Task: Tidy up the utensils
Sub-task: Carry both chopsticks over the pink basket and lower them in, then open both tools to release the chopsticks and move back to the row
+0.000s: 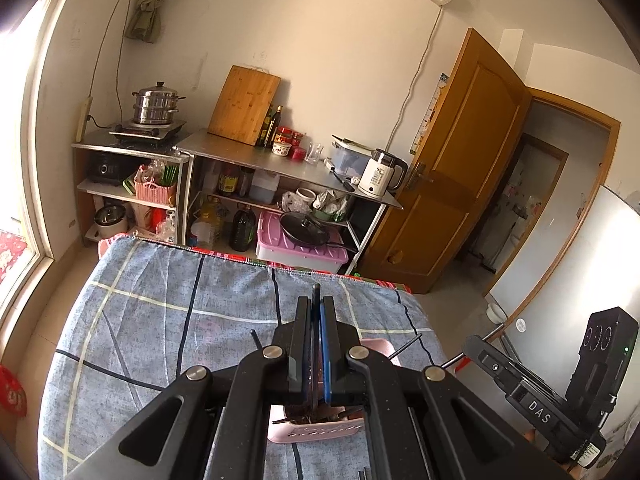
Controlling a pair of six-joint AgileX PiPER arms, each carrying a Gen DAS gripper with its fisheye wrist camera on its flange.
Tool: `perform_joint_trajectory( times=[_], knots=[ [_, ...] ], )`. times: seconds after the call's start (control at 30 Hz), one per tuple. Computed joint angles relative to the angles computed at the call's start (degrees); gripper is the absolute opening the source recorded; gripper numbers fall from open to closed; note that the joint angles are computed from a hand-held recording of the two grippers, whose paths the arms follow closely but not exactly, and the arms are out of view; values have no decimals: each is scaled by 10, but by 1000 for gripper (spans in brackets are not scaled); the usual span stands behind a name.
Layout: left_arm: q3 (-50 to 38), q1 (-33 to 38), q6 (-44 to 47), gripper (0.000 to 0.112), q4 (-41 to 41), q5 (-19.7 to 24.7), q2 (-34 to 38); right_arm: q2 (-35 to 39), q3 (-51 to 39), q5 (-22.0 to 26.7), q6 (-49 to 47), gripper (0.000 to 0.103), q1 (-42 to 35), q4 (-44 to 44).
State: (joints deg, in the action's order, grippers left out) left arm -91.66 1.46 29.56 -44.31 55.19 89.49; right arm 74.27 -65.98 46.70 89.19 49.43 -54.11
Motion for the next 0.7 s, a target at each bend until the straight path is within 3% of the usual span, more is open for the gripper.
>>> perform_joint_trajectory(
  times=[0.37, 0.43, 0.6, 0.7],
  knots=[
    [41, -19, 1, 5, 39, -18, 29, 39, 3, -49, -62, 5, -36, 81],
    [44, -20, 1, 11, 45, -20, 27, 38, 4, -51, -68, 5, -36, 89],
    [77, 0, 32, 23, 13, -31, -2, 9, 16, -26, -35, 19, -12, 56],
    [111, 15, 57, 26, -5, -40, -36, -14, 24, 6, -11, 20, 14, 29]
  ],
)
